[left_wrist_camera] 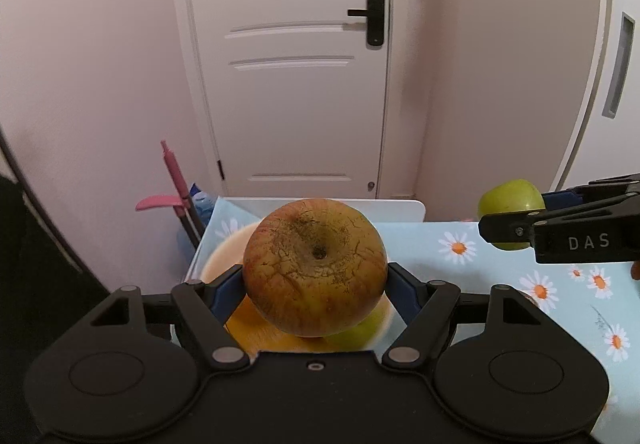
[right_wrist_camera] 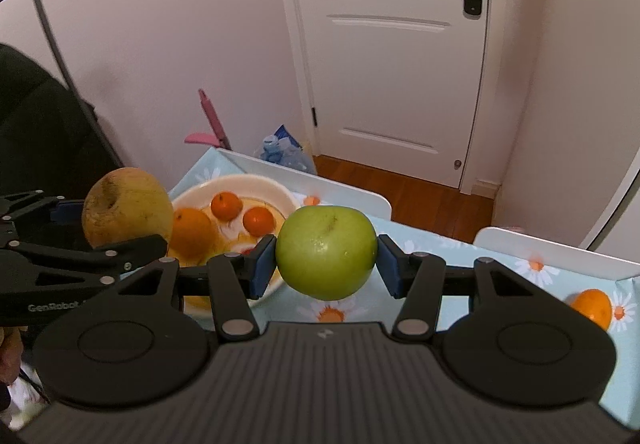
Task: Organize fruits
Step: 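Carry both apples into the cream bowl, opening left then right tool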
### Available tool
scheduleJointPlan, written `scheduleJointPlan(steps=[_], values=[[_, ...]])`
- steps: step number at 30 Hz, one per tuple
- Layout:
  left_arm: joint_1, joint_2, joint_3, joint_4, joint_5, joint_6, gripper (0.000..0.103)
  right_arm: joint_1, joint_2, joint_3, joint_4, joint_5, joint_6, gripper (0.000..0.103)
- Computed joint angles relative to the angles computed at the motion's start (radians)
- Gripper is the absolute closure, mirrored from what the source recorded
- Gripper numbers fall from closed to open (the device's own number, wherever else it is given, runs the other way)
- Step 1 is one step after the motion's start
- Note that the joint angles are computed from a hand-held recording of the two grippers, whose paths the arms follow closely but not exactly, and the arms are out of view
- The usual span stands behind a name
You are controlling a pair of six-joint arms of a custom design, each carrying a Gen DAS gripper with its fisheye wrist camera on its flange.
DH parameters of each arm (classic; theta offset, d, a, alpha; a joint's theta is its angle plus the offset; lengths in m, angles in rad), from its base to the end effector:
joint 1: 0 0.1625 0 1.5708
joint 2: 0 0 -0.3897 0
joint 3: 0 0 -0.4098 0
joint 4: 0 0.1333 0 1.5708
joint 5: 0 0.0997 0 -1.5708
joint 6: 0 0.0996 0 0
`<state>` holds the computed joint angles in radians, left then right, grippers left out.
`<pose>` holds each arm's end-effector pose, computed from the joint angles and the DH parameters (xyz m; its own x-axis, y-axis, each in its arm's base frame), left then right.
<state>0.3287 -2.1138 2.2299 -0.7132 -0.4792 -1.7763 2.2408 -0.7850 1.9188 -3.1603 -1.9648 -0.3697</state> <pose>-0.1402 -0.2820 0.3404 -0.6323 -0.3151 -0.7078 0.4256 0.6221 -0.6572 0.4341 -0.3949 0.0280 -0.5712 -0.6655 0.4804 -0.8194 0.4969 -0.2858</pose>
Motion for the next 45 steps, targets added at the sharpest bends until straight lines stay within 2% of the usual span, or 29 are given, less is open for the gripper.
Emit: scheduleJointPlan(steps=[5,7,9,16,19,23,29,31,32,33,35,39,45], values=[[0.098,-0.082,0.023,-0.17,0.072,0.281,0.024,0.027,0.067,-0.058,-0.014,-0.051,0.055,0.035],[0.143,-0.109,0.045,-0.292,0.094,0.432,0.024,0.034,0.092,-0.083,-0.013,-0.071,0.077,0.035],[0.198,-0.131,0.076,-0.464,0.106,0.62,0.024,0.039,0.116,-0.105,-0.014,-0.093,0.098,0.035],[0.349,-0.129,0.172,-1.02,0.079,1.162,0.024,0.055,0.183,-0.161,-0.018,-0.169,0.167,0.035],[0.406,-0.103,0.191,-1.186,0.051,1.318,0.024,0.063,0.204,-0.177,-0.018,-0.197,0.195,0.035],[0.464,-0.074,0.203,-1.319,0.012,1.449,0.024,0.071,0.226,-0.194,-0.015,-0.227,0.225,0.035],[0.499,-0.057,0.206,-1.416,-0.022,1.546,0.024,0.084,0.244,-0.203,-0.019,-0.25,0.254,0.035],[0.501,-0.057,0.205,-1.435,-0.034,1.556,0.016,0.087,0.243,-0.201,-0.018,-0.251,0.257,0.035],[0.496,-0.066,0.211,-1.46,-0.037,1.567,0.006,0.088,0.242,-0.2,-0.016,-0.251,0.258,0.035],[0.487,-0.076,0.217,-1.475,-0.031,1.571,0.001,0.088,0.238,-0.198,-0.012,-0.249,0.258,0.035],[0.469,-0.09,0.222,-1.461,-0.01,1.552,0.0,0.085,0.231,-0.196,-0.003,-0.243,0.25,0.035],[0.422,-0.139,0.211,-1.288,0.03,1.413,0.0,0.078,0.219,-0.192,0.006,-0.223,0.225,0.035],[0.324,-0.223,0.168,-0.885,0.096,1.063,0.0,0.062,0.209,-0.195,0.031,-0.179,0.172,0.035]])
